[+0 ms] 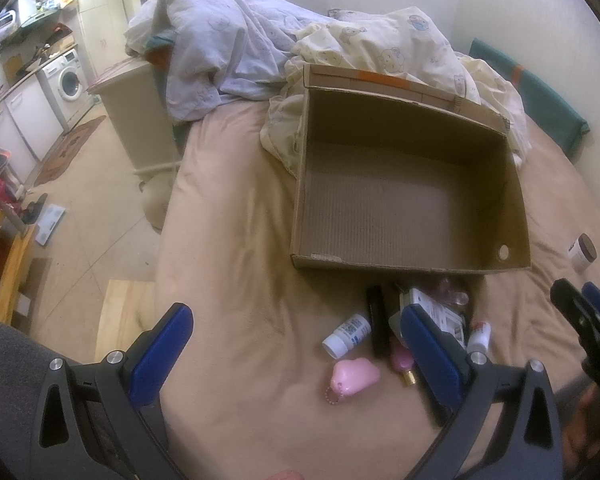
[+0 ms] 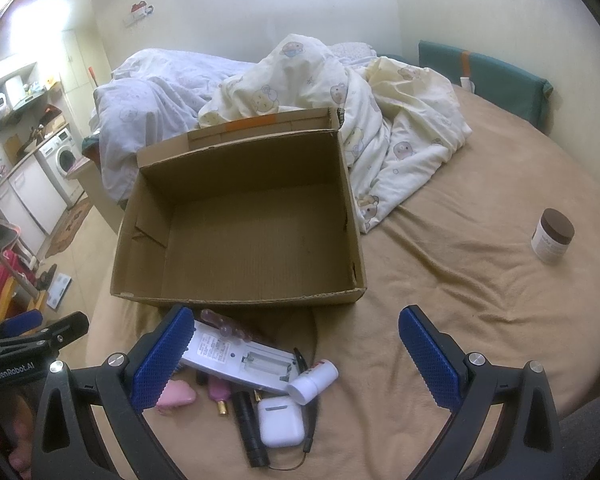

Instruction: Organize rigid objects

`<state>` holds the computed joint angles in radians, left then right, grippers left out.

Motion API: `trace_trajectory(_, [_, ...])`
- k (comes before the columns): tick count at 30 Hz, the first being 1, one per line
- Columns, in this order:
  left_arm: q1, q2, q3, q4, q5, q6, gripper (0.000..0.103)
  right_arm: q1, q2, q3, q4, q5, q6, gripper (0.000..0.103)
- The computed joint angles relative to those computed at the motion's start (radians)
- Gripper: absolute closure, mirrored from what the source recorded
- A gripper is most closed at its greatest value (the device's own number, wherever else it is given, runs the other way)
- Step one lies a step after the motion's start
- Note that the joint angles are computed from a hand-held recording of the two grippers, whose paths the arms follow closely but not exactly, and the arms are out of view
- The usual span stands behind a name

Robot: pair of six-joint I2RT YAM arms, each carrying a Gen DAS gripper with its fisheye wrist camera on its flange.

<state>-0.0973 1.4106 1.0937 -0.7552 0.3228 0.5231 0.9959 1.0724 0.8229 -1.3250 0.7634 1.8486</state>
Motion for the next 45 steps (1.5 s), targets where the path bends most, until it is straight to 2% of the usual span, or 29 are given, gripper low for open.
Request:
trace_trajectory(19, [-0.003, 0.003, 0.002, -0.006, -0.005, 0.004, 0.0, -0.02, 0.001, 0.013, 0.004, -0.003, -0.026, 0.0])
trace_trajectory(25, [-0.017, -0.006, 0.003, -0.015, -0.007, -0.008, 0.0, 0.006, 0.001, -0.014, 0.007, -0.008, 0.023, 0.0])
trace_trajectory(31, [-0.007, -0.038, -0.03, 0.018, -0.002, 0.014, 0.0, -0.01, -0.009, -0.035, 0.035, -0.03, -0.006, 0.0])
trace_trajectory(45, [-0.008, -0.006, -0.013, 0.011, -0.016, 0.01, 0.0, -0.011, -0.007, -0.026, 0.025, -0.033, -0.012, 0.0])
